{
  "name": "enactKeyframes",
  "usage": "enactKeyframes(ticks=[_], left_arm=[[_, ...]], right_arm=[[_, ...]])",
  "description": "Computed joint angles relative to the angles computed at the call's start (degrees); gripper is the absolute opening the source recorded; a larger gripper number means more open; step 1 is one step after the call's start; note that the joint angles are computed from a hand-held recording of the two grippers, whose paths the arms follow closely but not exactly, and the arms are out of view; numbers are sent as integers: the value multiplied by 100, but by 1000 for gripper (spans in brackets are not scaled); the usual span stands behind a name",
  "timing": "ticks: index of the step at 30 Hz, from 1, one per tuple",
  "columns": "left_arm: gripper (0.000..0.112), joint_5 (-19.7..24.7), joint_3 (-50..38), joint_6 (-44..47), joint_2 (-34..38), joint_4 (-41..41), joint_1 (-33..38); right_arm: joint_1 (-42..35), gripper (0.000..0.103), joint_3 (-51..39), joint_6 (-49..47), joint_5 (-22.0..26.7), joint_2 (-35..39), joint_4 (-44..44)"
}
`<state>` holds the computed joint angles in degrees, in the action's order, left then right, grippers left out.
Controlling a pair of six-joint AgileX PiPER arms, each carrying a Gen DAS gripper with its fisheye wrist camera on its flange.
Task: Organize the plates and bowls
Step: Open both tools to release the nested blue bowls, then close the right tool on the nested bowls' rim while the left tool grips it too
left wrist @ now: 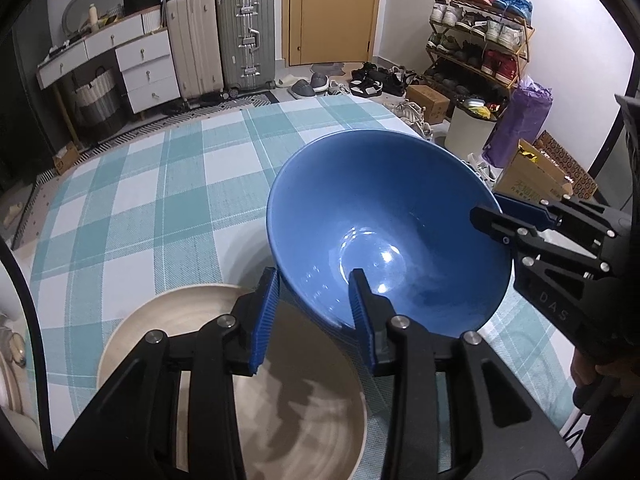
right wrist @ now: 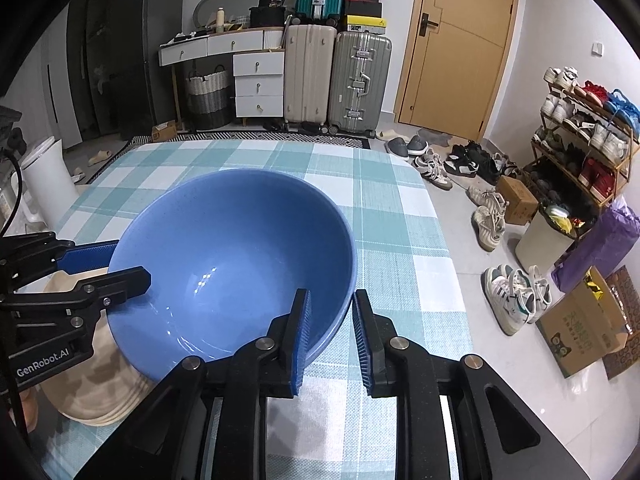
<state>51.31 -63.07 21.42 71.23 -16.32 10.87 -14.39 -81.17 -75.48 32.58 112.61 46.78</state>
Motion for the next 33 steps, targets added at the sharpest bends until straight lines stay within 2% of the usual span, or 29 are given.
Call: enactKeyframes(ticks=[1, 3, 7, 9, 12, 15, 17, 18, 24, 33], left_arm=[[37, 23, -13, 44, 23, -48, 42], [43, 10, -21, 16, 44, -1, 59], [54, 170, -97, 262, 178, -318, 297], [61, 290, -148, 390, 245, -513, 442], [80, 290, -202, 484, 287, -642, 610], [85, 384, -324, 663, 372, -855, 817], [98, 501, -457, 729, 510, -1008, 963], [102, 495, -475, 705, 543, -1019, 992], [102, 522, -614, 633, 818, -1076, 1072], [102, 457, -670, 508, 1235, -1151, 977]], right_arm=[[-4, 26, -62, 76, 70, 35, -71], [-38, 41, -76, 87, 135, 57, -84], [-146, 58, -137, 76, 307, 100, 15], [-213, 83, -219, 94, 442, 137, 88], [-358, 89, -263, 18, 664, 136, 363], [-478, 98, -426, 198, 960, 206, 419], [-553, 100, -536, 307, 1136, 270, 460], [-588, 100, -596, 368, 1224, 310, 476], [-763, 101, -977, 808, 1699, 608, 494], [-760, 101, -1205, 935, 2050, 894, 558]])
